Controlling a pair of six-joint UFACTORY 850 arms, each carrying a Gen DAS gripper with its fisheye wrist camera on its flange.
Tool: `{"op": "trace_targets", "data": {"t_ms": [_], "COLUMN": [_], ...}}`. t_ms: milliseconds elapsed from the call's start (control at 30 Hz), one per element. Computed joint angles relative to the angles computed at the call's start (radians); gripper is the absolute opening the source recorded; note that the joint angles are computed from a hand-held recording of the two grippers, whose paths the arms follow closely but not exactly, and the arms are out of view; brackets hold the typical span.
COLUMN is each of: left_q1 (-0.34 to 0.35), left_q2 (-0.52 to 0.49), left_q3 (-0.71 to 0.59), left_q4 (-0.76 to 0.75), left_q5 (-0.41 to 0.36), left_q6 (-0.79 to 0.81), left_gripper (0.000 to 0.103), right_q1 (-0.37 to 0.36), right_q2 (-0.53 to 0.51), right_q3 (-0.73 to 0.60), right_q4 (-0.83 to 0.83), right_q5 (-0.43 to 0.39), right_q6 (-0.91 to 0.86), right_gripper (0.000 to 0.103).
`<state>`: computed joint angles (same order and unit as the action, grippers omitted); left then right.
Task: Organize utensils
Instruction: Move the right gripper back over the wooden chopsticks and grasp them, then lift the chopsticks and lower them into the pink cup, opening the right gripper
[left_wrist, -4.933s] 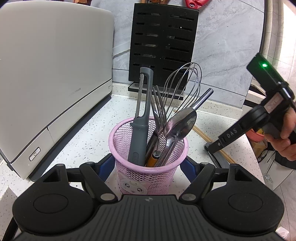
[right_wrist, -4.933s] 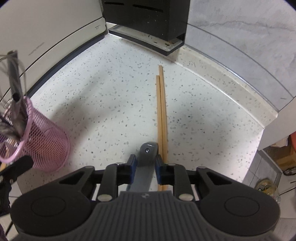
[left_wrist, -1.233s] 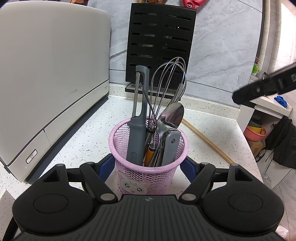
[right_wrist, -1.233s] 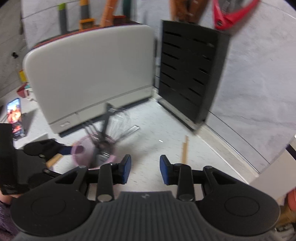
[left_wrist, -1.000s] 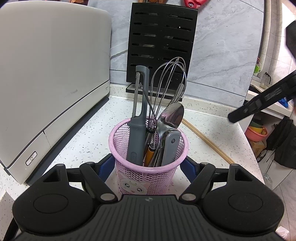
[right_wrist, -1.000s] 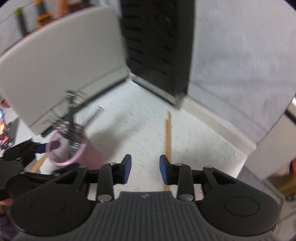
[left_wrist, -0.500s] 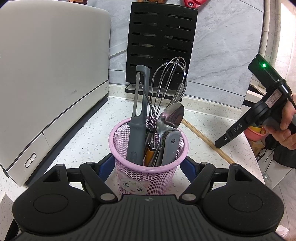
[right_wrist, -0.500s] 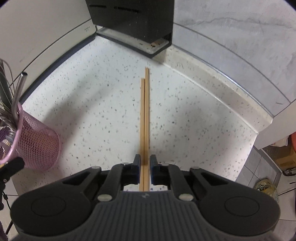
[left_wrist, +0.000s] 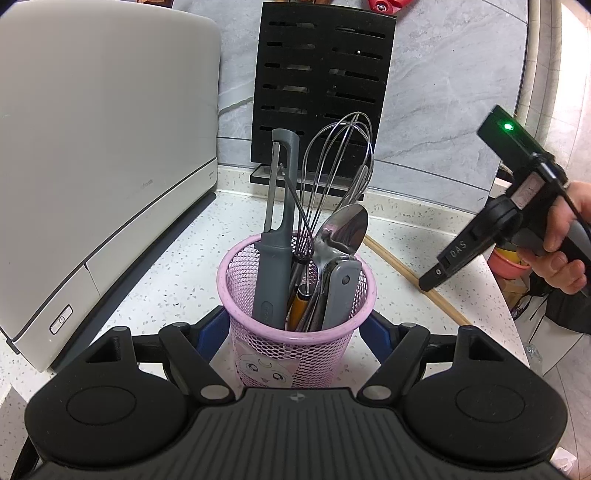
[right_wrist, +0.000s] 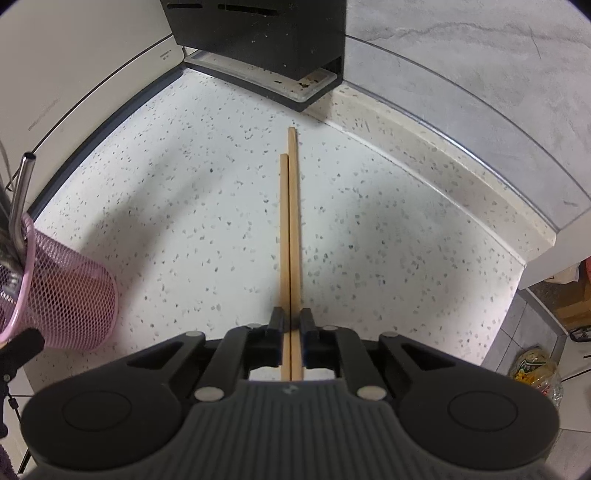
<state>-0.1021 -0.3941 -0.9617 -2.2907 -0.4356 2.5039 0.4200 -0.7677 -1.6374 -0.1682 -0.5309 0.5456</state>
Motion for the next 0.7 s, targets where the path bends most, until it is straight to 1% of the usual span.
{"op": "trace_targets", "data": {"t_ms": [67, 133, 200, 300, 400, 600, 667, 700], "left_q1": [0.0, 0.0, 0.001, 0.001, 0.0, 0.004, 0.005, 0.005], "left_q2": [0.0, -0.001, -0.002, -0.002, -0.002, -0.004, -0.005, -0.005], "left_q3": [0.0, -0.001, -0.004, -0.004, -0.004, -0.004, -0.005, -0.005], "left_q4": [0.001, 0.006, 0.013, 0.014, 0.014, 0.025, 0.026, 0.026], "left_q5": [0.0, 0.001, 0.001, 0.002, 0.003, -0.003, -0.005, -0.005], "left_q6": [0.0, -0.004, -0.01, -0.012, -0.011, -0.019, -0.019, -0.019], "left_gripper": [0.089, 0.089, 0.089, 0.089, 0.089, 0.089, 0.089, 0.089], "right_q1": [0.003, 0.0, -0.003, -0.01, -0.011, -0.012, -0.013, -0.012], "right_q2": [-0.021, -0.037, -0.054, -0.077, -0.122, -0.212, -0.227, -0.232], "right_q3": [-0.035, -0.064, -0.096, -0.137, -0.207, -0.35, -0.376, -0.386], "right_q4": [-0.038, -0.051, -0.051, -0.03, -0.033, -0.044, -0.037, -0.04], "right_q5": [-0.026, -0.039, -0.053, -0.051, -0.085, -0.165, -0.179, -0.186], "right_q6": [0.02, 0.021, 0.019, 0.004, 0.001, -0.015, -0.025, -0.026], "right_gripper": [0.011, 0.021, 0.022, 0.022, 0.025, 0.025, 0.023, 0.02]}}
